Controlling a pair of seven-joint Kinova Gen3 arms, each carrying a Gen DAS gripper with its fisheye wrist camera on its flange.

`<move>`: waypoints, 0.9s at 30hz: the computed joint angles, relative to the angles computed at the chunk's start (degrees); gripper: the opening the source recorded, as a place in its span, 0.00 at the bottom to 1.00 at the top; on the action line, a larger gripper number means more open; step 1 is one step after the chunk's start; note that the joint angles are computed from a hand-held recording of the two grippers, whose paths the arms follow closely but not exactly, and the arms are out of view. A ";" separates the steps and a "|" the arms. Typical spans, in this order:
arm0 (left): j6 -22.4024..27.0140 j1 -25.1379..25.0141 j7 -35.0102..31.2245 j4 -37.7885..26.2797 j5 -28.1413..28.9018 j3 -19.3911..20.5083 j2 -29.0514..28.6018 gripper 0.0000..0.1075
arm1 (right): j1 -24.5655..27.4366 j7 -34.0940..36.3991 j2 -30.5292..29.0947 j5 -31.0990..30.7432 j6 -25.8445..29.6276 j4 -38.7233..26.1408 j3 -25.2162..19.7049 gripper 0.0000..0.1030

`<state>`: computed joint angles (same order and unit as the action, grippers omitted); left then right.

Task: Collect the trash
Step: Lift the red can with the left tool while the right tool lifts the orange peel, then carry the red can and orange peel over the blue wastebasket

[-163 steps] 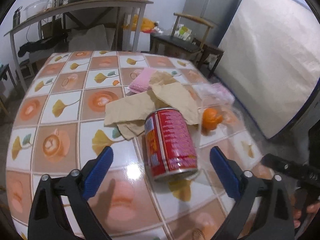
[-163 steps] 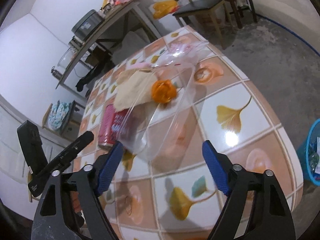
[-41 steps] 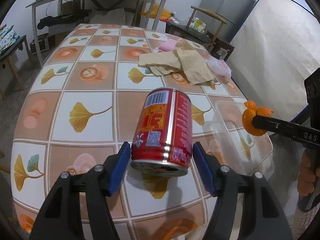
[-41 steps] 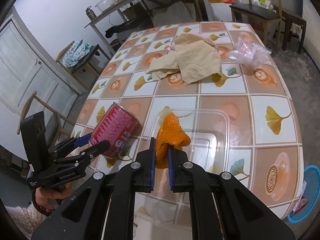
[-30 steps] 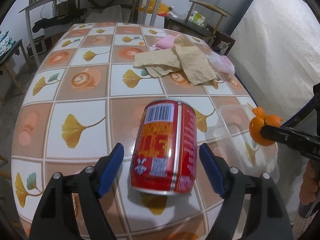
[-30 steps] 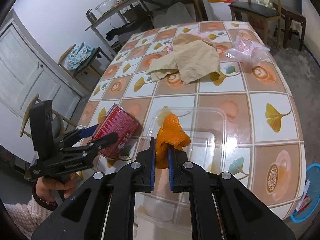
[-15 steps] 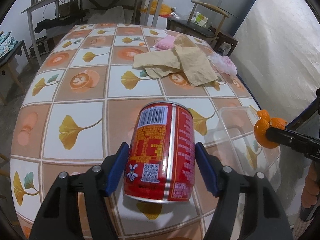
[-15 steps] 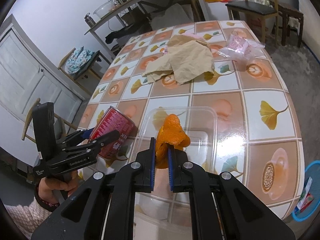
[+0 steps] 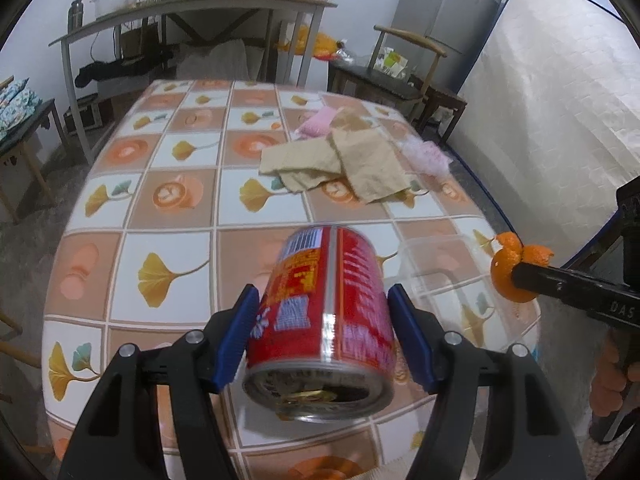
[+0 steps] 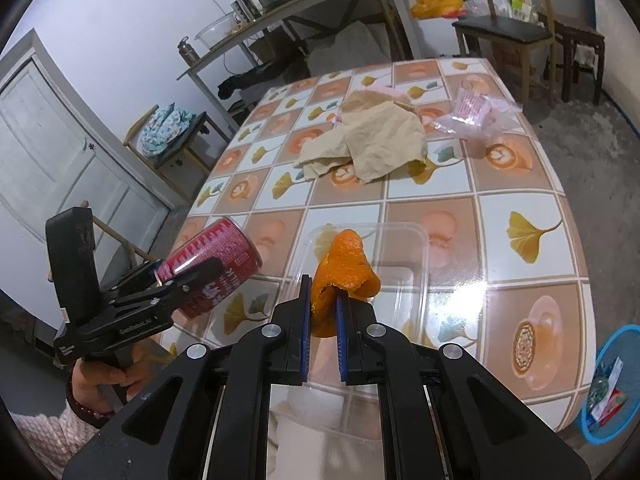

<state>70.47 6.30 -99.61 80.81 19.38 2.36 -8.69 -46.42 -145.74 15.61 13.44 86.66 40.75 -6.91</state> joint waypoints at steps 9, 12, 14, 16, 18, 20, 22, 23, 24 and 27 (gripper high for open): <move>-0.10 1.56 0.41 -2.14 0.64 0.90 -2.06 0.59 | -2.15 -3.03 -3.25 4.17 -0.34 2.33 -0.69 0.09; -0.34 2.33 1.09 -2.78 0.23 1.62 -2.46 0.59 | -2.67 -4.58 -4.77 6.01 -0.43 3.65 -1.33 0.09; -0.34 3.00 1.57 -3.47 -0.01 2.20 -2.68 0.59 | -2.92 -5.65 -5.84 7.36 -0.30 4.52 -1.97 0.09; -0.41 3.68 2.00 -4.12 -0.28 2.76 -2.87 0.58 | -3.27 -7.03 -7.17 9.07 -0.01 5.56 -2.68 0.09; -0.56 4.49 2.58 -4.99 -0.54 3.54 -3.02 0.58 | -3.20 -8.25 -8.35 10.47 0.24 6.58 -3.55 0.09; -0.77 5.32 3.03 -5.79 -0.87 4.30 -2.97 0.58 | -3.13 -9.64 -9.51 11.93 0.64 7.59 -4.49 0.09; -0.90 6.31 3.62 -6.86 -1.14 5.30 -2.61 0.58 | -2.98 -11.10 -10.72 13.48 1.22 8.65 -5.63 0.09; -0.99 6.78 3.88 -7.28 -1.31 5.73 -2.41 0.58 | -2.96 -12.08 -11.55 14.43 1.66 9.35 -6.24 0.09; -1.07 7.47 4.10 -8.08 -1.42 6.47 -1.99 0.58 | -2.78 -12.82 -12.12 15.16 2.00 9.90 -6.92 0.09; -1.54 9.35 4.44 -9.71 -1.54 7.99 -0.82 0.58 | -2.22 -15.86 -14.28 17.70 3.99 11.71 -9.17 0.09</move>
<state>68.93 15.65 -95.17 71.10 17.83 10.35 -9.51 -48.64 -161.60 1.33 31.15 90.65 52.46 -16.08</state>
